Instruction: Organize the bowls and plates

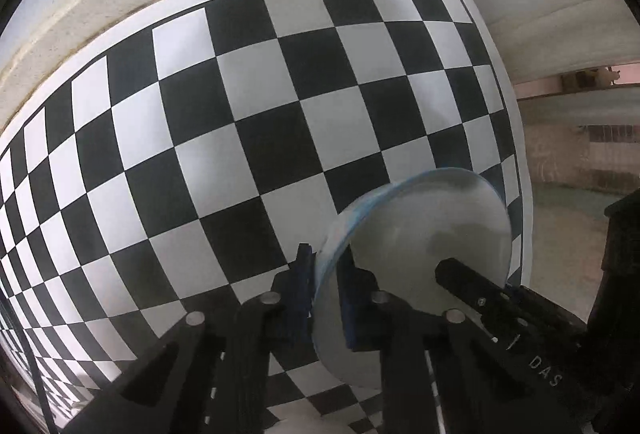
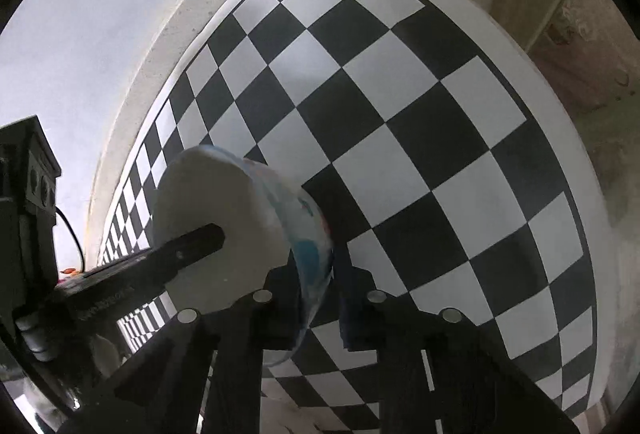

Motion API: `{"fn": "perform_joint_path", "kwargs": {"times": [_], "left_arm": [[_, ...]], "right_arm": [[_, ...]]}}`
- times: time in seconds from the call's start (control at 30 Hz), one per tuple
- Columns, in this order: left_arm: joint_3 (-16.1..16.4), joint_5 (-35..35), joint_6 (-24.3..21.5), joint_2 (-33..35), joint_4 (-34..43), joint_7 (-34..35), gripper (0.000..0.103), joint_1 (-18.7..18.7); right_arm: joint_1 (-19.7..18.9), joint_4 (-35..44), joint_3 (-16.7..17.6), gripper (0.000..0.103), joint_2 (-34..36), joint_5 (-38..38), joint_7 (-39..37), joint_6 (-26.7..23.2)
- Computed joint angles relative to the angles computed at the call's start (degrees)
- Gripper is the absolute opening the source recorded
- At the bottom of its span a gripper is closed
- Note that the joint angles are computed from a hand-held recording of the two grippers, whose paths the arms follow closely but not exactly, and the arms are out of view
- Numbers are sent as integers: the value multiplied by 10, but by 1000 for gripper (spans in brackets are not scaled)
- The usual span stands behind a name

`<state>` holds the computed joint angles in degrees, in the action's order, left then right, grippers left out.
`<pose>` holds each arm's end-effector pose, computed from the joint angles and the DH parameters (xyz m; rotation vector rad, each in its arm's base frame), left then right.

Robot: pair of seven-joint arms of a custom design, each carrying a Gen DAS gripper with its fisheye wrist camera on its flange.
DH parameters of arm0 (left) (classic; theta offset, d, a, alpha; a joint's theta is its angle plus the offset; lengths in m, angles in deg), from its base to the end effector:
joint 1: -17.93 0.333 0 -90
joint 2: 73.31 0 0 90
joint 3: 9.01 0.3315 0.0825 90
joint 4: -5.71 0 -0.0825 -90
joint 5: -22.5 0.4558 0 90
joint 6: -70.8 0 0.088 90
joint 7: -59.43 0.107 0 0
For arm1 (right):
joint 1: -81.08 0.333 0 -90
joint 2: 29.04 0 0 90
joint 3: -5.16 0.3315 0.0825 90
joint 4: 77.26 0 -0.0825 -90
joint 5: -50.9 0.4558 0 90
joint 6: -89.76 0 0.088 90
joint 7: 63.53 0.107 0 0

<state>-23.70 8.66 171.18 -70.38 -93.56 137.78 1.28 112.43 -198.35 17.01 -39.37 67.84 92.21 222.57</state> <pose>0.5430 -0.3524 0.5383 1.7248 -2.3296 0.1048 0.4302 0.4183 0.5215 -1.3569 2.4212 0.3880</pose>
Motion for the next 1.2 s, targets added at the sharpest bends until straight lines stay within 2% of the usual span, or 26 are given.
{"fn": "perform_joint_path", "kwargs": {"times": [0.07,0.23,0.47,0.73,1.0,1.2], "left_arm": [[0,-4,0,-9,-4,-2,10,0],[-3,2,6,-42,-15,-6,10,-6],[9,-19,-5,-131,-52,0,10,-5],[32,-37,-41,-242,-94,31,10,0],[39,-45,-58,-326,-137,32,10,0],[41,-40,-75,-377,-187,32,10,-6]], "right_arm": [[-2,15,2,13,6,-22,-1,-25],[1,28,6,12,5,-38,-3,-41],[8,63,19,12,-5,-75,13,-68],[26,109,43,12,-17,-125,63,-103],[53,129,68,12,-28,-139,102,-121],[76,107,79,12,-54,-123,122,-120]]}}
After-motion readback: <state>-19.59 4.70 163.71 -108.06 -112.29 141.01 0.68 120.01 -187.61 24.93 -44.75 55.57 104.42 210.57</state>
